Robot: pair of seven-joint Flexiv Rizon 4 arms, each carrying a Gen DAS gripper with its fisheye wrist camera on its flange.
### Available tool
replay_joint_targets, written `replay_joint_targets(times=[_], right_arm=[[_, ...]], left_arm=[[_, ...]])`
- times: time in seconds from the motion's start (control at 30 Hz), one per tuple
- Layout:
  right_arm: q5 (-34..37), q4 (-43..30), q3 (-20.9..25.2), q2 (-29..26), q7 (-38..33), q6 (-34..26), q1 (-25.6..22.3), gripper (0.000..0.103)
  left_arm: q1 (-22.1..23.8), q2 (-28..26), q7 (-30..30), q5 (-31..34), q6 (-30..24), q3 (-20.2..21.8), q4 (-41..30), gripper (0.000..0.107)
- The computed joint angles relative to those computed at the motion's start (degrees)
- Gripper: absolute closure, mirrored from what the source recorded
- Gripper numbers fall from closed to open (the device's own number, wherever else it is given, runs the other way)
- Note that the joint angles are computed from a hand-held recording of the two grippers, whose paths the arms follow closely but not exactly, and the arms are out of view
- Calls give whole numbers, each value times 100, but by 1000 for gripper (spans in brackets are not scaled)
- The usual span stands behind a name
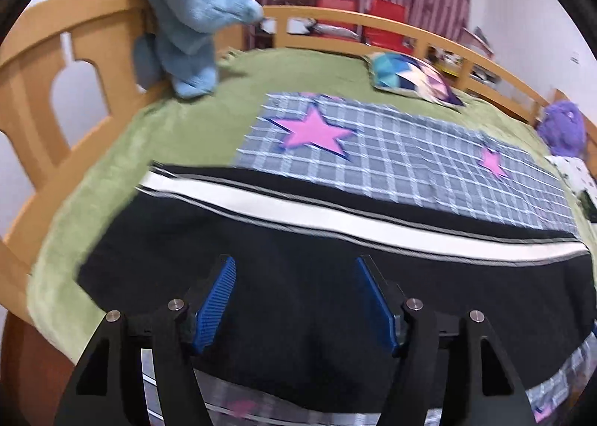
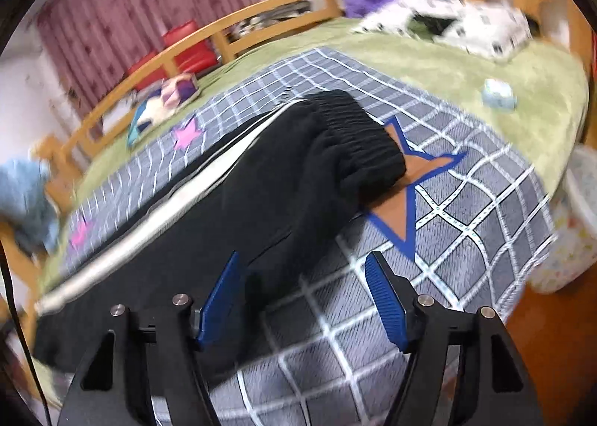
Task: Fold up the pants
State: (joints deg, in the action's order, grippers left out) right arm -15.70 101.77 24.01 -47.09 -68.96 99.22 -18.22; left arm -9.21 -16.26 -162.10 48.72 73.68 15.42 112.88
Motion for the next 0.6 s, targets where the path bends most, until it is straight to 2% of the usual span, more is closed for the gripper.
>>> replay_joint_targets(times=[0.07, 0.13, 0.27, 0.37, 0.4, 0.43, 0.47, 0.5, 0.53, 0.6], right_arm=[[-97, -507, 772, -505, -37, -373, -596, 35], [-36, -1002, 1314, -960, -151, -727, -904, 35], [174, -2123, 1834, -1726, -331, -1652, -919, 35], [345, -2611, 1932, -1988, -490, -1862, -770, 29], [375, -2801, 1788, -1991, -436, -1984, -612, 30], [413, -2909, 1605, -1947, -369, -2050, -468, 40], [288, -3034, 1393, -1914, -304, -2099, -309, 71], [217, -3138, 1368, -1921, -441, -2203, -275, 83], [306, -3331, 1530, -1947, -952, -2413, -296, 86], [326, -3398, 1962, -1930, -1527, -2283, -517, 87]], left_arm=[[20, -121, 92, -173, 146, -129, 0, 42], [-39, -206, 201, -364, 163, -178, -10, 42], [-177, -325, 347, -759, 201, -197, -4, 42], [-287, -395, 404, -1060, 242, -166, 7, 42], [-293, -425, 483, -1190, 251, -186, 8, 42], [-290, -465, 591, -1347, 254, -228, -4, 42], [-327, -498, 659, -1441, 238, -213, -32, 42], [-405, -530, 694, -1493, 176, -174, -92, 42], [-466, -556, 721, -1521, 132, -128, -140, 42], [-640, -580, 681, -1489, -7, -19, -264, 42]])
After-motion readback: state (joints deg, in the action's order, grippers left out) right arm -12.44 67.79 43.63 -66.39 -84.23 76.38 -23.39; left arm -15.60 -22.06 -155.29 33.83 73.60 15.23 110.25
